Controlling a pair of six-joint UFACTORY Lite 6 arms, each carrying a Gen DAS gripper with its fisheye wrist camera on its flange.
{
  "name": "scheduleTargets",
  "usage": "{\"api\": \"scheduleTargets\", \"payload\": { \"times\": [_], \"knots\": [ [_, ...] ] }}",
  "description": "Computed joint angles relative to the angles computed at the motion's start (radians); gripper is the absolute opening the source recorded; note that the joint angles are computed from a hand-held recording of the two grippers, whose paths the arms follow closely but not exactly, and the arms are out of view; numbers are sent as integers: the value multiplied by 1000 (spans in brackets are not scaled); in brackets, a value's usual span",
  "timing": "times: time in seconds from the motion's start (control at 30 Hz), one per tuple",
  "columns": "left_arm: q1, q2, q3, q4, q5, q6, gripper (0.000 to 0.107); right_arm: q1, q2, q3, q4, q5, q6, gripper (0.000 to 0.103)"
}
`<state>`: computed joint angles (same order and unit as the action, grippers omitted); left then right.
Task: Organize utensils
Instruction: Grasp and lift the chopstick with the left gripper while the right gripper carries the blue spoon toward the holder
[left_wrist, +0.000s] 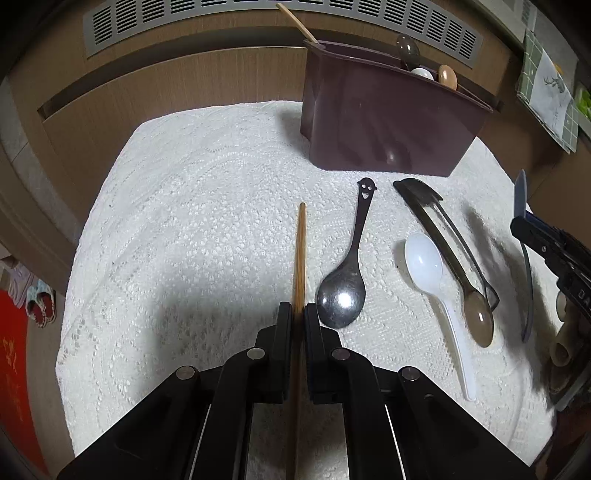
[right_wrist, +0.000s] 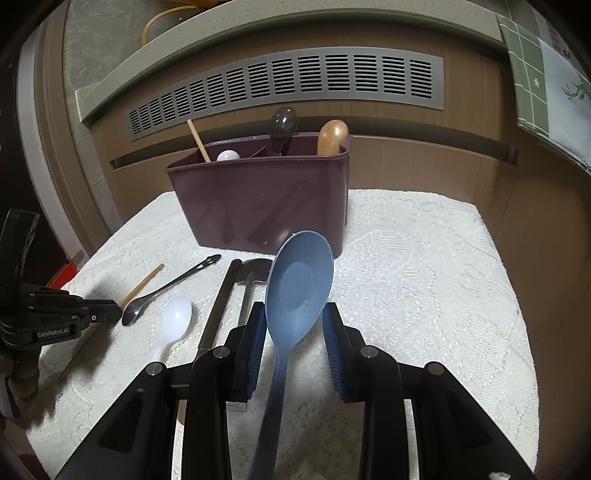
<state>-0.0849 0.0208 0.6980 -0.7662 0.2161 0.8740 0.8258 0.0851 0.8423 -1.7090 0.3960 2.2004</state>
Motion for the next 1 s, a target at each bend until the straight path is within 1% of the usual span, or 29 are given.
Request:
{"api": "scheduleTargets", "payload": {
  "times": [0.1,0.23,0.3,0.37,0.47,0.5,0.57,0.6,0.63,0.67,0.7,0.8,0.87,0.9,0.93,0.97,1.0],
  "knots": [
    [-25,69,70,63,-11,-79,8,19,-10,-4,4,17,-3,29],
    [-42,145,171,212,14,-223,8,24,-33,-21,-19,22,23,29],
    [-48,185,226,278,44,-298,8,23,-33,-22,-23,20,30,29],
    [-38,202,256,273,72,-291,8,25,-26,-18,-14,24,25,29],
    [-11,194,245,145,79,-180,6,35,-33,-16,15,39,3,29],
    [1,169,217,85,80,-135,5,41,-40,-18,33,47,-11,29],
    [38,106,157,-79,115,13,5,63,-77,-31,79,68,-43,28],
    [65,36,99,-182,140,112,5,76,-97,-40,100,80,-60,28],
    [82,-25,53,-243,157,169,5,95,-125,-51,129,100,-83,27],
    [102,-97,5,-298,180,222,5,106,-142,-59,146,111,-96,19],
    [126,-192,-52,-345,212,264,5,126,-170,-71,175,129,-118,8],
    [194,-388,-138,-365,302,271,5,178,-230,-94,228,172,-151,9],
    [231,-468,-159,-349,349,246,5,198,-251,-99,258,179,-185,9],
    [244,-509,-167,-341,371,228,5,193,-264,-102,292,156,-225,9],
    [264,-536,-171,-332,395,224,5,172,-280,-109,330,110,-267,9],
    [274,-556,-172,-329,407,219,5,152,-289,-115,347,75,-286,13],
    [299,-574,-174,-334,429,230,5,114,-293,-123,391,17,-333,16]
  ]
}}
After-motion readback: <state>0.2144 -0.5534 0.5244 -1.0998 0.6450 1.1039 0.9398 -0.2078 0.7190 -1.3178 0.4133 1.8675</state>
